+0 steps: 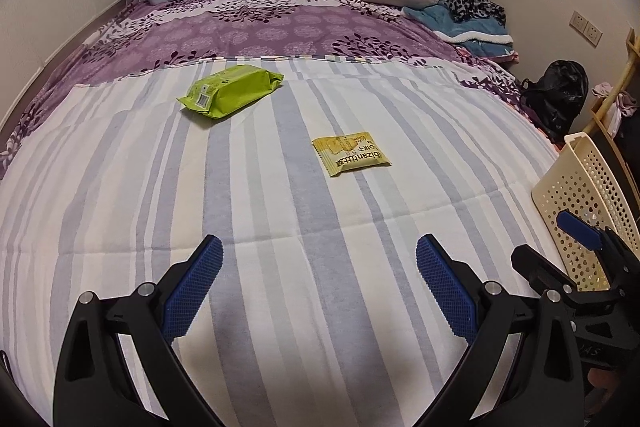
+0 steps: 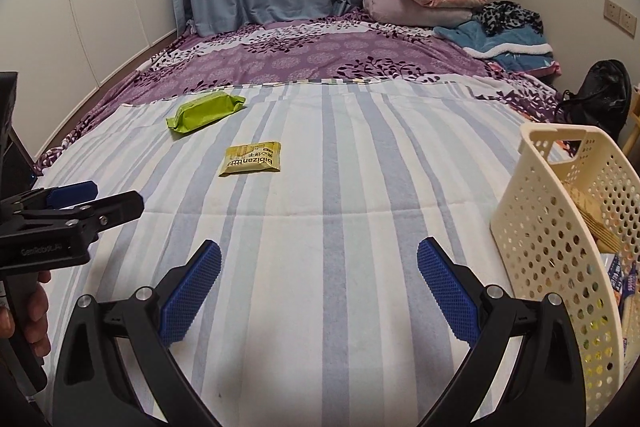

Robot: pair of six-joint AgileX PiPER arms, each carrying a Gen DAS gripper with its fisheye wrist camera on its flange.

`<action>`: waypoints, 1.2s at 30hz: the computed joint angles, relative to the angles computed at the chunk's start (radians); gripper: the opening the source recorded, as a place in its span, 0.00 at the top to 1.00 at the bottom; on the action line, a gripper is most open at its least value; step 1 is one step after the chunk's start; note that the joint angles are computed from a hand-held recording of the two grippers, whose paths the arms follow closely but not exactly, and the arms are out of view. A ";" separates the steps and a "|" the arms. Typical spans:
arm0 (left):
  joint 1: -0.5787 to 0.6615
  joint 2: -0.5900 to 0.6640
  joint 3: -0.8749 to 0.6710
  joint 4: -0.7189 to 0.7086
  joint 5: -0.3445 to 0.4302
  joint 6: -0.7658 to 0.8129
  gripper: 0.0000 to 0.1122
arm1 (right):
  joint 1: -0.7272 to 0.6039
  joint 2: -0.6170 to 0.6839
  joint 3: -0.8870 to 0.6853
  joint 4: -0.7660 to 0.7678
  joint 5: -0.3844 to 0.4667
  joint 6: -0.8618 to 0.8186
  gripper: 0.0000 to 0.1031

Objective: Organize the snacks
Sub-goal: 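Move both tools back over the green pack and last wafer pack, then grasp the second yellow wafer pack with the right tool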

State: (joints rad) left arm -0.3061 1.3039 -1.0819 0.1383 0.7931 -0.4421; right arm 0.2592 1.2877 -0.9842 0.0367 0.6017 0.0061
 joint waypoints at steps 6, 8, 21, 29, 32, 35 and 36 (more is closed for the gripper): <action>0.073 -0.007 0.026 -0.034 -0.013 0.045 0.12 | 0.047 0.128 -0.070 -0.061 -0.029 0.065 0.05; 0.092 -0.007 0.030 -0.042 -0.014 0.052 0.12 | 0.069 0.176 -0.100 -0.106 -0.037 0.100 0.05; 0.215 0.020 0.062 -0.118 -0.052 0.140 0.12 | 0.101 0.442 -0.326 -0.137 0.019 0.128 0.05; 0.275 0.042 0.068 -0.159 -0.072 0.192 0.12 | 0.114 0.578 -0.478 -0.200 0.104 0.157 0.05; 0.299 0.051 0.073 -0.180 -0.081 0.213 0.12 | 0.108 0.625 -0.540 -0.189 0.134 0.143 0.05; 0.322 0.055 0.080 -0.202 -0.089 0.237 0.12 | 0.101 0.663 -0.599 -0.171 0.162 0.138 0.05; 0.328 0.057 0.081 -0.206 -0.090 0.242 0.12 | 0.102 0.676 -0.619 -0.180 0.171 0.147 0.05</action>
